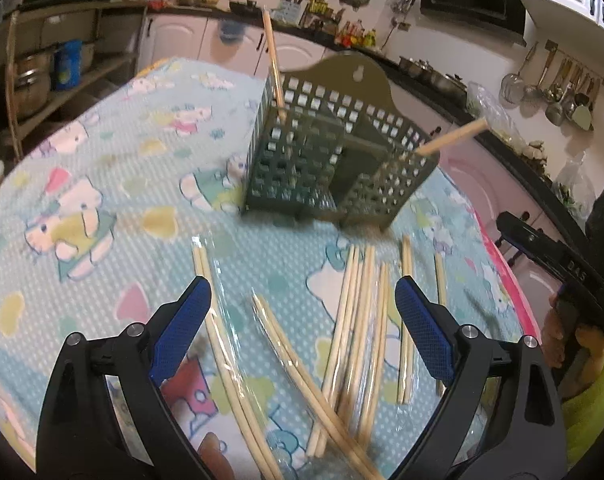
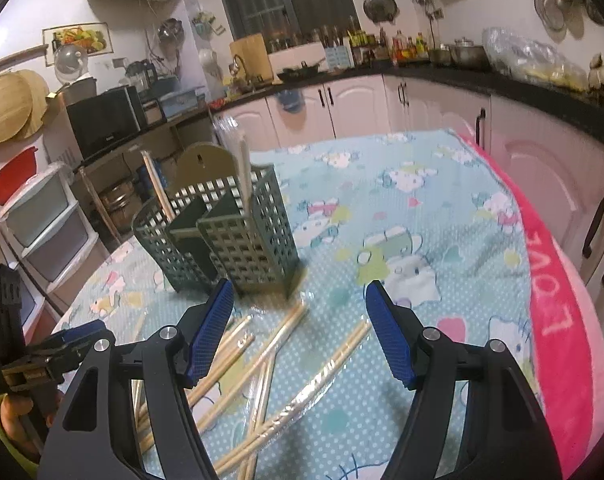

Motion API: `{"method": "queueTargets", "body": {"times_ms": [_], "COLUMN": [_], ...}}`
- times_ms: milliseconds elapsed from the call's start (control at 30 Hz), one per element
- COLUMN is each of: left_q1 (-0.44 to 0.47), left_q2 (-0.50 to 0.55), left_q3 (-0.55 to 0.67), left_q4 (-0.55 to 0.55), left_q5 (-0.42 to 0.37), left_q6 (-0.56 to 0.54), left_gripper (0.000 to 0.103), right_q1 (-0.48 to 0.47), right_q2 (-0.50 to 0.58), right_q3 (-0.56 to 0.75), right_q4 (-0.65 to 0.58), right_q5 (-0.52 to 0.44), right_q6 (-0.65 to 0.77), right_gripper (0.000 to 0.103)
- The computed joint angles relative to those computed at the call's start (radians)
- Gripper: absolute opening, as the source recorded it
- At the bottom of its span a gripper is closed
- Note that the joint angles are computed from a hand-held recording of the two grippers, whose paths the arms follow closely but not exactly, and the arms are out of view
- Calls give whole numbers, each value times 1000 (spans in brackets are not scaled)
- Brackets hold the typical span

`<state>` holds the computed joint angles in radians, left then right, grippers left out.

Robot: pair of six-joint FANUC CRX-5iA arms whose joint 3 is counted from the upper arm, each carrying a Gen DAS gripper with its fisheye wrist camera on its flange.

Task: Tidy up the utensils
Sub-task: 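Grasp another chopstick pair with the left tool while the right tool grasps one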

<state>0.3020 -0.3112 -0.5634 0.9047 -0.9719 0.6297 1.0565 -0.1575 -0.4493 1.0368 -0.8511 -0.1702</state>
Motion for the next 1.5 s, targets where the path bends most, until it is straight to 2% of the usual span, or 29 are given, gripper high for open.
{"method": "queueTargets", "body": {"times_ms": [267,367,667,867,1067,1200,1300,1433,1500], "left_q1": [3,1,-39,-70,-101,-117,-127,-131,-126], "left_q2": [27,37,71,101,132,149,156,160,168], "left_q3": [-2,2,57,102,149,174,187,198,205], "left_q4": [-52,-75,-162,-225,-282,-316,-345,-369,-363], "left_q5": [-69,-80,-37,-10,16,35,52,68,61], "left_q6": [56,78,164,216,258,292,317,339,335], "left_gripper": [64,60,48,47,47,42,33,14,10], "right_q1": [-26,-41,-92,-136,-145,-151,-152,-165,-173], "right_q2": [29,41,127,195,230,252,253,224,200], "right_q3": [31,48,151,229,249,266,263,238,217], "right_q4": [-141,-202,-388,-506,-482,-469,-458,-474,-486], "right_q5": [54,75,101,89,78,59,54,101,138], "right_q6": [84,123,283,370,364,372,372,350,337], "right_gripper": [62,60,46,41,38,26,15,9,7]}}
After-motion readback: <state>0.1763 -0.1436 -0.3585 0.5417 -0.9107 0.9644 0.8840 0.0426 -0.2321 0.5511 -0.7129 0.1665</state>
